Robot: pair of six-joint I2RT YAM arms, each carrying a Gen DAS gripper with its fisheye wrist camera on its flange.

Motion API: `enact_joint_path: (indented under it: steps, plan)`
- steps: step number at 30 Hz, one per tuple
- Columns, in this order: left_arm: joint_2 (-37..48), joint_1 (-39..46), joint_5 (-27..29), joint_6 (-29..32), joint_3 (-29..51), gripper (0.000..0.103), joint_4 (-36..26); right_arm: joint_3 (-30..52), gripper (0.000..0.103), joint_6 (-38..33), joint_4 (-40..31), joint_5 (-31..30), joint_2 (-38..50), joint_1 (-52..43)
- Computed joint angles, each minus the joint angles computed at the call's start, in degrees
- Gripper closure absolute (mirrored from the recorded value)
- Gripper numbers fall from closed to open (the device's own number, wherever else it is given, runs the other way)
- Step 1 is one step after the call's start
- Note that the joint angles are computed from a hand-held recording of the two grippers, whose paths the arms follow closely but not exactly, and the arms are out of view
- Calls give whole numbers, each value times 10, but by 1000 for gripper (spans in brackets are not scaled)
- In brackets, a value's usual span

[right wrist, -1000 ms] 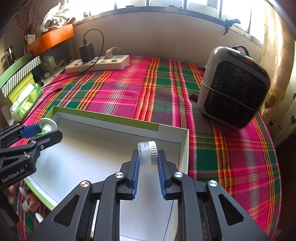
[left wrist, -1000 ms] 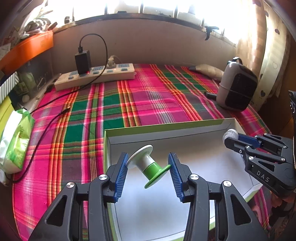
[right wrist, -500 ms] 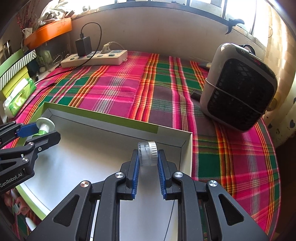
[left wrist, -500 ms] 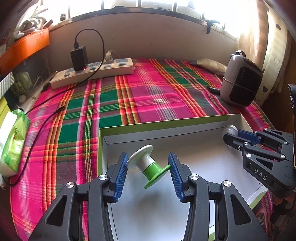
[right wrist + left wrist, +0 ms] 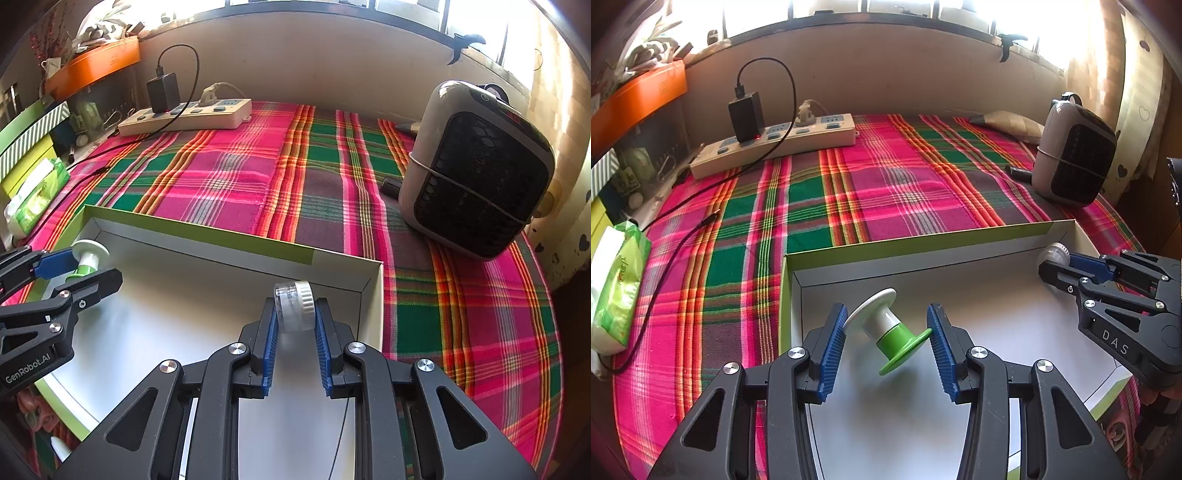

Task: Organize objects
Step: 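Lower and open the left gripper in the box while the right releases the cylinder there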

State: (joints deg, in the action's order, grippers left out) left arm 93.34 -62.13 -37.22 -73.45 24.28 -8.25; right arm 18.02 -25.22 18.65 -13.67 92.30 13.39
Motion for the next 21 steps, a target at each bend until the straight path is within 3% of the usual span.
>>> enact_joint_path:
  steps: [16,21]
  plan:
    - [-1,-13,-6,-24,4,60,-17,-12,59,4,3,-4,-15,8]
    - [-5,-28,-17,-40,13,60,-44,-15,58,7,-2,-6,-26,5]
